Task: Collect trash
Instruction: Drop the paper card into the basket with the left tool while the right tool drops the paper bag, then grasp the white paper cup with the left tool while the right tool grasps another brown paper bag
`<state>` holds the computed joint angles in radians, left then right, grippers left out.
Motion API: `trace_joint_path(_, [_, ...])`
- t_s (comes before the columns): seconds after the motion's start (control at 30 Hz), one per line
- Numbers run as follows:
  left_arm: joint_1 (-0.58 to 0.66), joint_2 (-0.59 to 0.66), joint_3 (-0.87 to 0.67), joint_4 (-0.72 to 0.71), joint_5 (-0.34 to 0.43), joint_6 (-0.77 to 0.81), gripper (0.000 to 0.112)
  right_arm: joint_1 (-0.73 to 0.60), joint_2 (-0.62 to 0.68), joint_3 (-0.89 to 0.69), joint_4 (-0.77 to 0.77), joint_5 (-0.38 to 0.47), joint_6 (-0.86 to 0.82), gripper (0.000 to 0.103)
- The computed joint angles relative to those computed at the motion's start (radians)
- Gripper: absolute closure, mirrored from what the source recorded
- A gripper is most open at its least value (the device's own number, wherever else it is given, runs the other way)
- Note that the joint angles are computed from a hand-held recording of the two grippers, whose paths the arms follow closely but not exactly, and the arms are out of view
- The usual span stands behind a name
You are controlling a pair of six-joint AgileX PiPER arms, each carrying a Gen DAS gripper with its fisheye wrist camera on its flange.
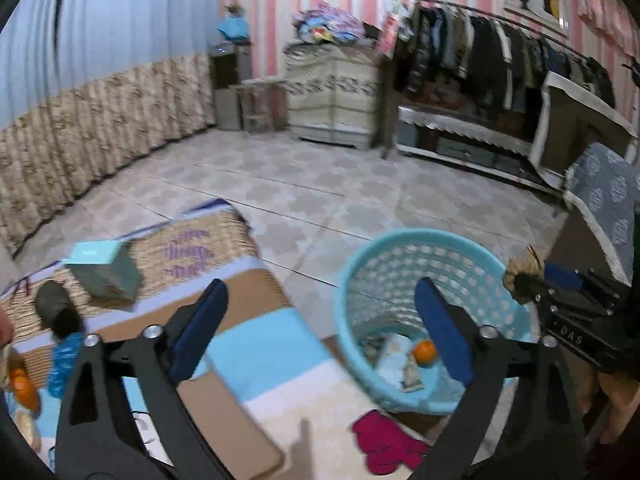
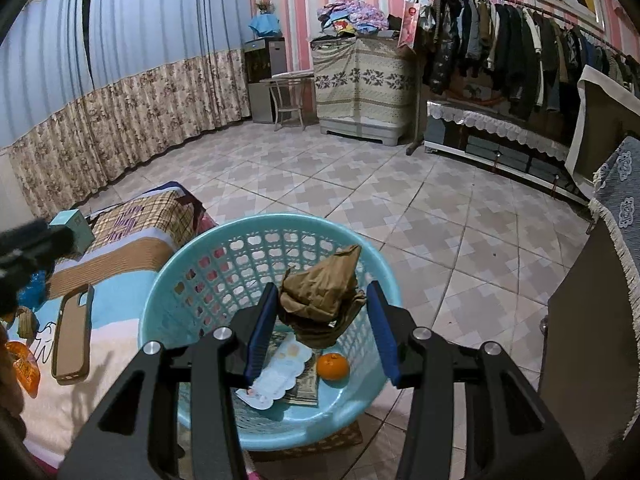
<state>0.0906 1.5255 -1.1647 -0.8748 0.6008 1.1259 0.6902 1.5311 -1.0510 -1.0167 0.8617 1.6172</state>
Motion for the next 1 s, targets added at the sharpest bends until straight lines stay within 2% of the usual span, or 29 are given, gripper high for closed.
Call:
trace_joint_path(0.23, [0.091,-0.010,-0.004,0.003,-0.007,-0.002,0.015,-0.016,0.071,-0.054,0.013,-0.046,-0.006,0.053])
trace_joint_path(0.3, [0.126,-0.004,-0.007,-0.003,0.010,0.004,0.015,-0.020,0.091,-0.070,0.015,-0.047,-0.010,0.047])
trace_joint_path(0.37, [0.161,-0.006,-0.004,-0.009,0.018,0.019,0.015,-0.022,0.112,-0.090,0.005,-0.028,0.000,0.028])
trace_joint_path(0.47, [0.226,-0.017,0.013,-0.029,0.020,0.073,0.015,-0.032,0.124,-0.109,0.030,-0.034,-0.021,0.025])
trace_joint_path(0.6, [0.334,-0.024,0.027,-0.083,0.050,0.163,0.015,0.048,0.145,-0.139,0.001,0.087,0.049,0.011])
trace_joint_path(0.83, [0.577,-0.002,0.018,-0.179,0.105,0.380,0.014,0.210,0.218,-0.247,-0.029,0.164,0.123,0.008])
trace_joint_path(1.0, [0.696,0.116,-0.118,-0.136,0.143,0.344,0.014,0.301,0.351,-0.444,-0.025,0.192,0.086,0.008])
